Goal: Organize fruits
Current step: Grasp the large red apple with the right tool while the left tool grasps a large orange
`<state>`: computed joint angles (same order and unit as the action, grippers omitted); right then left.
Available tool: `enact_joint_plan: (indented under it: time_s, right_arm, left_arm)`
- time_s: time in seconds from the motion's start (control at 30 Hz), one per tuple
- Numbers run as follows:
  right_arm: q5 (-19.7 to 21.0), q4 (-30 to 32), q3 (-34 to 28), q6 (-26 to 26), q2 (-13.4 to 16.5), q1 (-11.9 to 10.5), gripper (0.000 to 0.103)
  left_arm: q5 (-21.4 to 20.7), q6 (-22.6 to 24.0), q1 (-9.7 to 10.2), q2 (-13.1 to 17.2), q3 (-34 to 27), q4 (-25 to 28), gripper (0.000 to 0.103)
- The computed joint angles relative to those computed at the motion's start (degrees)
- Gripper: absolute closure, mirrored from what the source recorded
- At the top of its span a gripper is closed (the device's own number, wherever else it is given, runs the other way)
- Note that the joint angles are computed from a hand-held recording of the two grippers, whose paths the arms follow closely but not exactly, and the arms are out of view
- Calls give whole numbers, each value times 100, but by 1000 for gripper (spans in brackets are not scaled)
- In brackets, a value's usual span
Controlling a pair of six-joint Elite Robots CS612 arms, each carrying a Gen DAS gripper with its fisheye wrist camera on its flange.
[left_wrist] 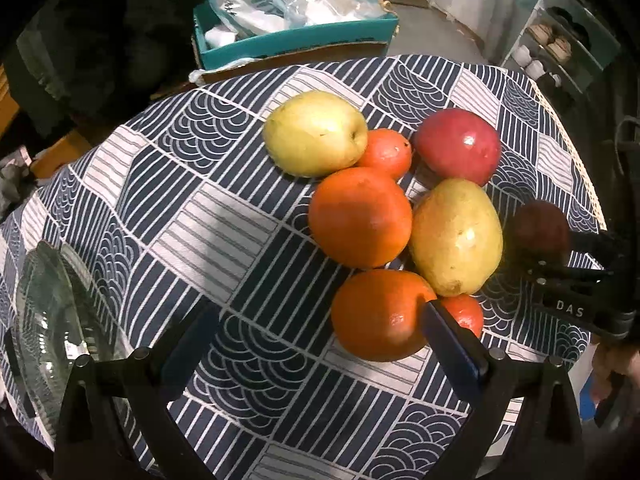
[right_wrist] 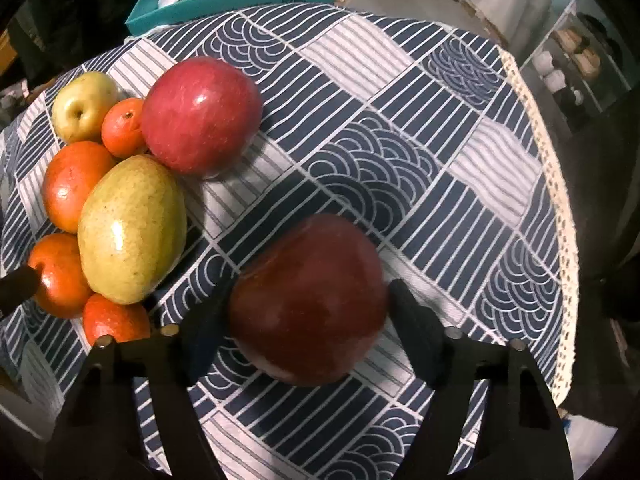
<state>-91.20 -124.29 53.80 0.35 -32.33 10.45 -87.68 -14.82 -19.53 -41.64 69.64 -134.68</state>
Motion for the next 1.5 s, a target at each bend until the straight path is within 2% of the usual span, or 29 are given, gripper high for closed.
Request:
enact_joint_plan:
  time_s: [0.3, 0.43, 0.63, 0.73, 0.83, 1.03, 1.23, 1.5]
  right_arm:
    - [8, -80, 25, 30, -1, -8, 29]
    - [1, -189, 176, 34, -76, -15, 29]
    - [61, -192, 206, 106, -91, -11, 29]
    - [106, -188, 177, 62, -80, 7, 29]
    - [62, -251, 194, 5, -90, 23, 29]
    - [-74, -561, 372, -60, -187, 43, 29]
    - [-177, -859, 523, -77, -294, 60, 29]
    - [-244, -1308, 714, -193, -450, 108, 29]
  left_arm:
    - [-449, 205, -4, 110, -112, 188, 7]
    - [-779, 66, 57, 162, -160, 140, 12]
    - [-1095, 167, 88, 228, -230, 213, 22]
    - [-1247, 46, 109, 214, -161, 94, 24]
    - [-1491, 34, 146, 237, -173, 43, 34]
    - [-1282, 135, 97, 193, -97, -55, 36]
    - [-443, 412, -49, 33, 141, -283, 36]
    - [5, 494, -78, -216, 464, -810, 37]
